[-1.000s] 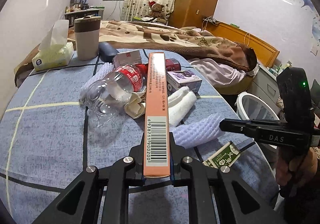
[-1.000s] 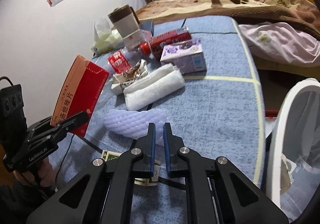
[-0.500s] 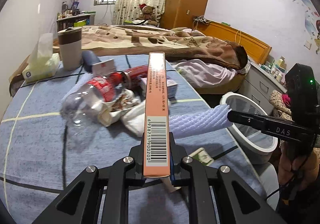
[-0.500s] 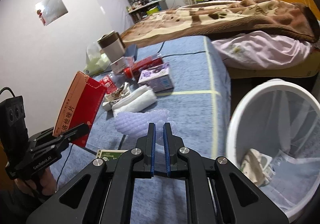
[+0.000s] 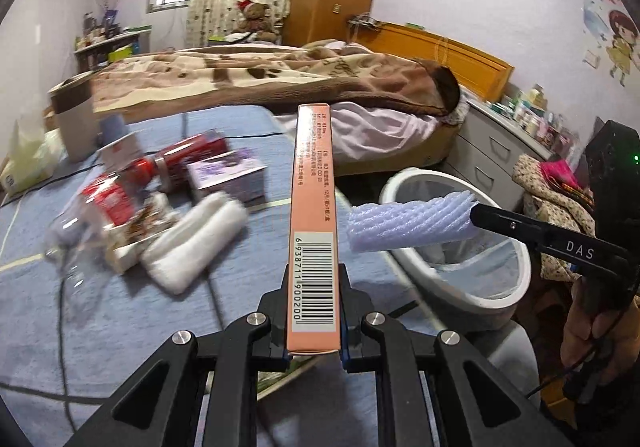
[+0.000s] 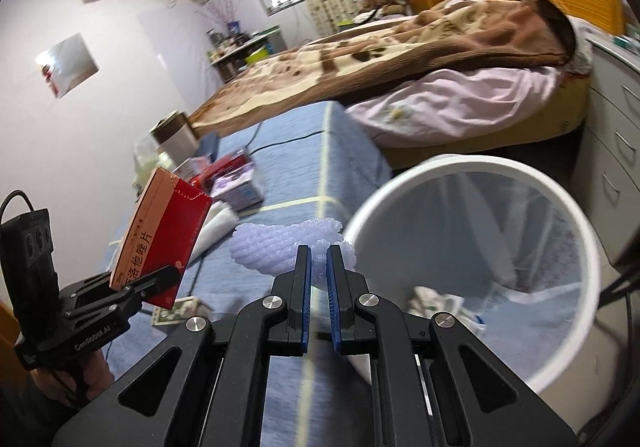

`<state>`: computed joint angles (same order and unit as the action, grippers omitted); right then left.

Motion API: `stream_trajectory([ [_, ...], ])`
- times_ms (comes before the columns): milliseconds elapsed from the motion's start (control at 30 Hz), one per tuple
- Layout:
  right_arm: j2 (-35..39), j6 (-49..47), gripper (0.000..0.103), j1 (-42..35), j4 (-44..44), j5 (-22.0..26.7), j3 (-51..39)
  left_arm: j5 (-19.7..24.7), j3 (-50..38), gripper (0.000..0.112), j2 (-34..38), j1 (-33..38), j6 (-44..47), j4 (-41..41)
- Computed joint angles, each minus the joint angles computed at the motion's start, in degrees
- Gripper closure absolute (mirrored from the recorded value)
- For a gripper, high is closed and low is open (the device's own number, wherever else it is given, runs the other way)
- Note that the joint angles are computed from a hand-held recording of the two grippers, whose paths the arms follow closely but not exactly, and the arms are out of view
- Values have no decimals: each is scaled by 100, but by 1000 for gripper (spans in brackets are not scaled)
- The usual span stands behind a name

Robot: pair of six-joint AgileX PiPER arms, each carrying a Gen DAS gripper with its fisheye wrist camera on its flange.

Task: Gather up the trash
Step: 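Carry the orange box and foam net over the wastebasket and release both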

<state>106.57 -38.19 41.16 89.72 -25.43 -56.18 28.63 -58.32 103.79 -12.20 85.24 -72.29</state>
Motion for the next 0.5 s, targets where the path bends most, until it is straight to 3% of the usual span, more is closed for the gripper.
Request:
stream_trajectory([
  [233, -355, 315, 95, -4, 177, -436, 629, -64, -368, 96, 250, -807, -386, 214],
  [500, -619, 425, 95, -46, 440, -598, 1136, -2, -875, 96, 730, -1484, -782, 459],
])
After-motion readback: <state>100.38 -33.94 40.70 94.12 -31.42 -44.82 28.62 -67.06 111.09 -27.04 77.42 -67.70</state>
